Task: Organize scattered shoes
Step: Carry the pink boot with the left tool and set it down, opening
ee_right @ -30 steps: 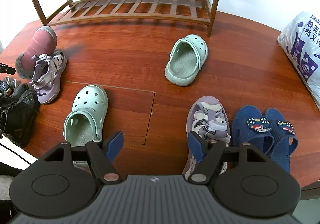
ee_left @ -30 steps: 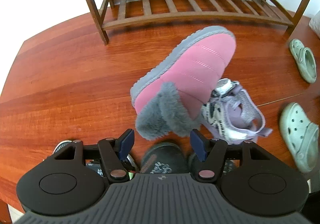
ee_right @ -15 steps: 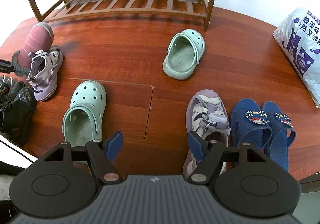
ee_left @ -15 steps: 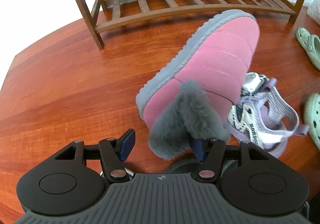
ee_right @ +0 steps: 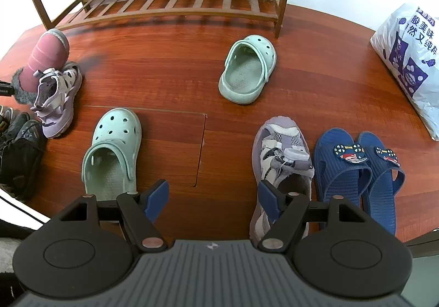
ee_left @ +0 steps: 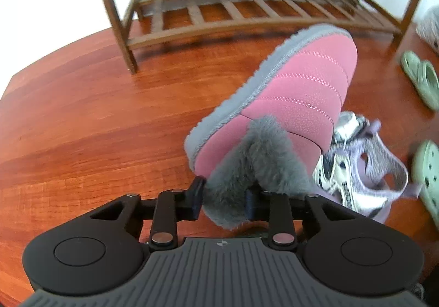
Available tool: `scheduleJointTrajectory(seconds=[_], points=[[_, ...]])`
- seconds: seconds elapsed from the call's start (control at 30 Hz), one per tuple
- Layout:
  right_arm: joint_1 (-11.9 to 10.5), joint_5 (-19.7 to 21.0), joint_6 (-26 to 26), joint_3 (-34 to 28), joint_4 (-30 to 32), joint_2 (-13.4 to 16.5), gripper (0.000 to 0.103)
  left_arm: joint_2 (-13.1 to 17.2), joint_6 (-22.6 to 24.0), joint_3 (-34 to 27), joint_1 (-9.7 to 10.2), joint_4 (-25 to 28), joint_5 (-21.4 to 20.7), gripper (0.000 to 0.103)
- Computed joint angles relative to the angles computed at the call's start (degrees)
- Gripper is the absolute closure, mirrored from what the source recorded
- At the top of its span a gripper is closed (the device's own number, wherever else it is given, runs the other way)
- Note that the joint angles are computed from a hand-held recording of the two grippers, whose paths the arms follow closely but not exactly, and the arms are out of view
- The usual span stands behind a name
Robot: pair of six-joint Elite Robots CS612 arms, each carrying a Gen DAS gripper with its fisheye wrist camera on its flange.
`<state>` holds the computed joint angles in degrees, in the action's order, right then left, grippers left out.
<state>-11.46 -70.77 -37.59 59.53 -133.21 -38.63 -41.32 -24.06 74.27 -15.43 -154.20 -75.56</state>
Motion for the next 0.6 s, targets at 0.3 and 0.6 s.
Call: scheduleJointTrajectory(seconds=[0.3,0.6], points=[[-0.05,0.01,0.67,-0.04,0.09,0.2,0.026,-0.72,-21.75,-0.21,2.22,0.07,-6.51,0.077],[-0.11,0.08,1.59,-0.18,0.02,0.46,0.026,-0.87,-34.91,0.21,3.91,0.57,-12.71,0.085]])
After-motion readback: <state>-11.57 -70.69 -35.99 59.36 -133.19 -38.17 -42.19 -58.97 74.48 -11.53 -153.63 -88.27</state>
